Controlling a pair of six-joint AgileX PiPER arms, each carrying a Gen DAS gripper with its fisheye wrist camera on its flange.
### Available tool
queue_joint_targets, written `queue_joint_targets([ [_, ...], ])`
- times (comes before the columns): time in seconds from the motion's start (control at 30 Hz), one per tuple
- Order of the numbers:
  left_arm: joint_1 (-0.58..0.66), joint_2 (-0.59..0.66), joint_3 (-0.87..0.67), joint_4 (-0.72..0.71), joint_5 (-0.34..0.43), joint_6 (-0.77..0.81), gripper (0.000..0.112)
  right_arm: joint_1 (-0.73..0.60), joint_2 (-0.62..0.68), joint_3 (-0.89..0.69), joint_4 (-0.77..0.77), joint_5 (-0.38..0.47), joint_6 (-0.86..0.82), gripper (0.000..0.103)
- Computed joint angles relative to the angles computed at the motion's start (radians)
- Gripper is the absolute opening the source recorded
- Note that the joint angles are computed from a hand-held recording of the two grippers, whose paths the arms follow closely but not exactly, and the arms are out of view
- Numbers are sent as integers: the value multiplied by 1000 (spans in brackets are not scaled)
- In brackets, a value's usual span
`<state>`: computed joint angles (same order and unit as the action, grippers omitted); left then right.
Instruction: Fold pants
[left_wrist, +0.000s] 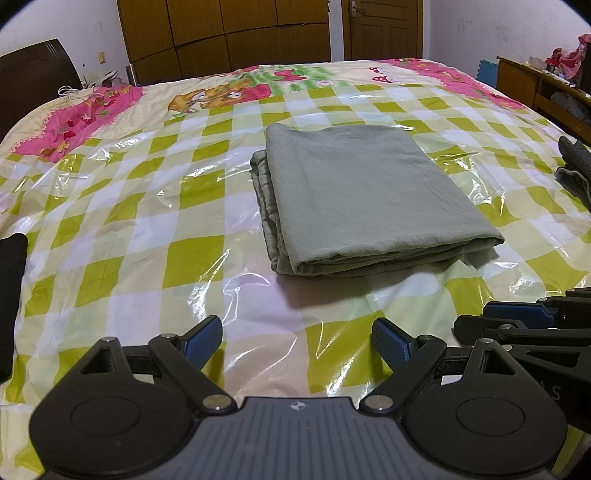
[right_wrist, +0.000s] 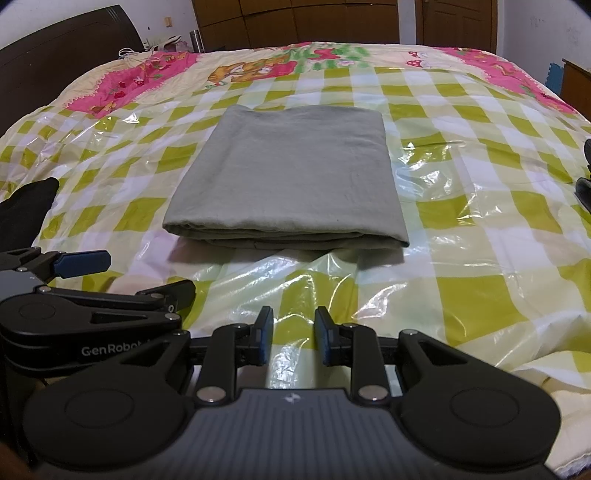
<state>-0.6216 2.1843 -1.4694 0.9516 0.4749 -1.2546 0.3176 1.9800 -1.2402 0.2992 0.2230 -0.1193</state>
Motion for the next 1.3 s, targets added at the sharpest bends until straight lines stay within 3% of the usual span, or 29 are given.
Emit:
queue_joint_targets([
  [1.1,-8,-8,9,-29,4,15,98,4,-14,20,-17,-9,11,26],
  [1.2,-5,-9,9,-36,0,22,98,-4,-19,26,38,-14,-38,26],
  [1.3,0,-16,14,-45,-5,29,98,4,-21,27,-9,-15,13,26],
])
